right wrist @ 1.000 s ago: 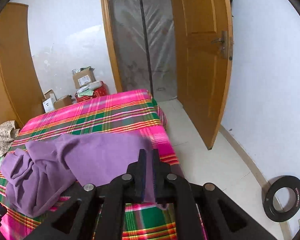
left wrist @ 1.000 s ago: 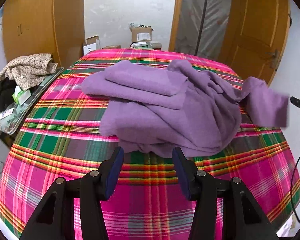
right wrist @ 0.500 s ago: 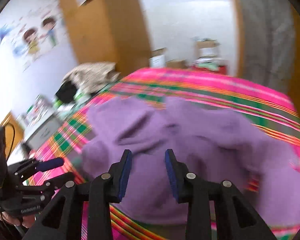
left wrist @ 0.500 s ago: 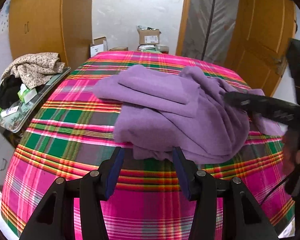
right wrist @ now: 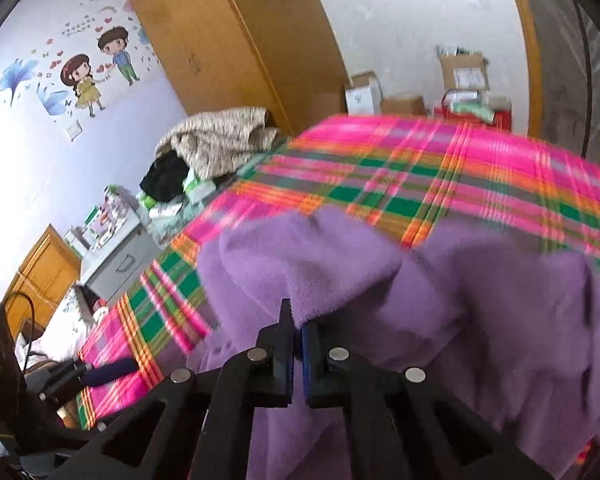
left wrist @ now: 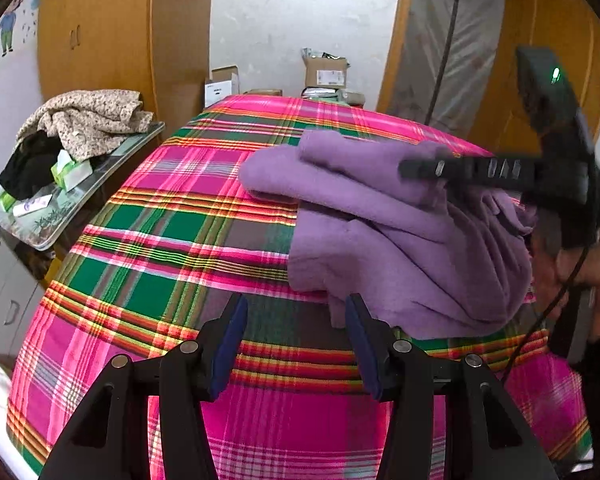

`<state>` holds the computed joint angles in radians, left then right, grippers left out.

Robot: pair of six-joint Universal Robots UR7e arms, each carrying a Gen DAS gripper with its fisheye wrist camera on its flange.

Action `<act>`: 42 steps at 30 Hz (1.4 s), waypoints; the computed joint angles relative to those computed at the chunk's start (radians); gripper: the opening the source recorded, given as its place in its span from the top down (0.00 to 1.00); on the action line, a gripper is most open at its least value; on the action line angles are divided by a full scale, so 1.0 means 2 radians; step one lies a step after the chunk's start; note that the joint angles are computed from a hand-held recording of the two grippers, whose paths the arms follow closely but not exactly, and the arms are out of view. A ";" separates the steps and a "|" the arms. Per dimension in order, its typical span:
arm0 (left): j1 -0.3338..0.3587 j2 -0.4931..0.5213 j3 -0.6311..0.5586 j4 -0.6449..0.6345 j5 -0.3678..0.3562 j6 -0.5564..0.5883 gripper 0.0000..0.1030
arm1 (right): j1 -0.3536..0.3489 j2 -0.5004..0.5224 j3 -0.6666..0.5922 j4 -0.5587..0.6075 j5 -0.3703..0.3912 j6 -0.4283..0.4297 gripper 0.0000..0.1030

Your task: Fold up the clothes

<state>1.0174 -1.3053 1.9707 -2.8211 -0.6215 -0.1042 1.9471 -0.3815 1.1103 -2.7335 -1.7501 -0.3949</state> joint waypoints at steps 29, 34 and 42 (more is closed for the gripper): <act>-0.010 0.007 -0.002 0.010 -0.009 -0.015 0.49 | 0.016 -0.013 0.071 -0.026 -0.069 -0.105 0.62; -0.006 0.004 0.000 0.011 -0.005 -0.018 0.49 | 0.005 -0.018 0.059 -0.053 -0.059 -0.075 0.94; 0.002 0.005 -0.004 0.014 -0.017 -0.021 0.49 | -0.014 -0.029 0.024 -0.205 -0.175 -0.002 0.94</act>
